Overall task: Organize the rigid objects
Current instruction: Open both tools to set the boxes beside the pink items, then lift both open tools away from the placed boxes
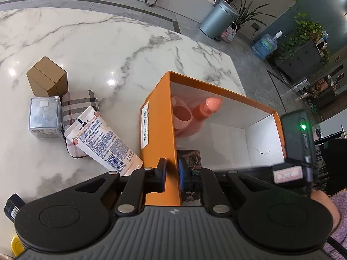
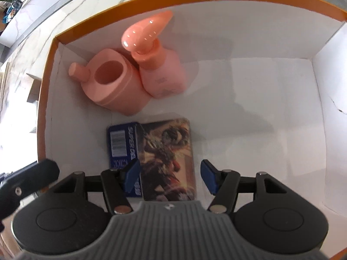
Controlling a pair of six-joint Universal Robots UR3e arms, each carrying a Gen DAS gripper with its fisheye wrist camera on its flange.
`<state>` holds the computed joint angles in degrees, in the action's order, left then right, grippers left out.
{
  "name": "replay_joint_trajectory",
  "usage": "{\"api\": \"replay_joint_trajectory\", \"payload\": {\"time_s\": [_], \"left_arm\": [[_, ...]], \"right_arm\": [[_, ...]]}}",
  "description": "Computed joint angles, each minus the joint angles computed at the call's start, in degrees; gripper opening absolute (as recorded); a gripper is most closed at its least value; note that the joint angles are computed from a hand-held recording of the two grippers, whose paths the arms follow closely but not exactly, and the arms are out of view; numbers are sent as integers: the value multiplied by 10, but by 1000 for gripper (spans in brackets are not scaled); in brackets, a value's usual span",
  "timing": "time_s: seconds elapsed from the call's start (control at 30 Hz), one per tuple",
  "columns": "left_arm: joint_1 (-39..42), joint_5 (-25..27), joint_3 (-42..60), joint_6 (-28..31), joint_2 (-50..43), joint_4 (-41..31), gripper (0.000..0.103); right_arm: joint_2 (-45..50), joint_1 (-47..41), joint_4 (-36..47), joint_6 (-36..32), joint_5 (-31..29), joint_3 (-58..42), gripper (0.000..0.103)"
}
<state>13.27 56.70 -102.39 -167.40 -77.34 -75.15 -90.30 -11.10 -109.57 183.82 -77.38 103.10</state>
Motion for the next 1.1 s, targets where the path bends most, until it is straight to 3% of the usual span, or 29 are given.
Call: {"api": "replay_joint_trajectory", "payload": {"time_s": [0.17, 0.4, 0.5, 0.7, 0.9, 0.97, 1.03, 1.1], "left_arm": [[-5, 5, 0, -7, -1, 5, 13], [-6, 11, 4, -13, 0, 3, 13], [-7, 12, 8, -14, -1, 3, 13], [-6, 11, 15, -13, -6, -1, 13], [-3, 7, 10, -15, -4, 2, 13], [-3, 7, 8, -17, -3, 5, 13], [0, 4, 6, -17, 2, 5, 13], [9, -1, 4, -12, 10, 1, 13]], "right_arm": [[-8, -3, 78, -83, 4, -15, 63], [53, 67, 102, -179, -78, -63, 53], [71, 69, 92, -194, -82, -72, 46], [61, 55, 39, -214, -73, -42, 46], [19, 28, 95, -219, -35, -22, 46], [15, 14, 123, -208, -6, -21, 38], [25, 12, 127, -191, 14, -18, 21], [40, 23, 107, -168, 13, -13, 18]]}}
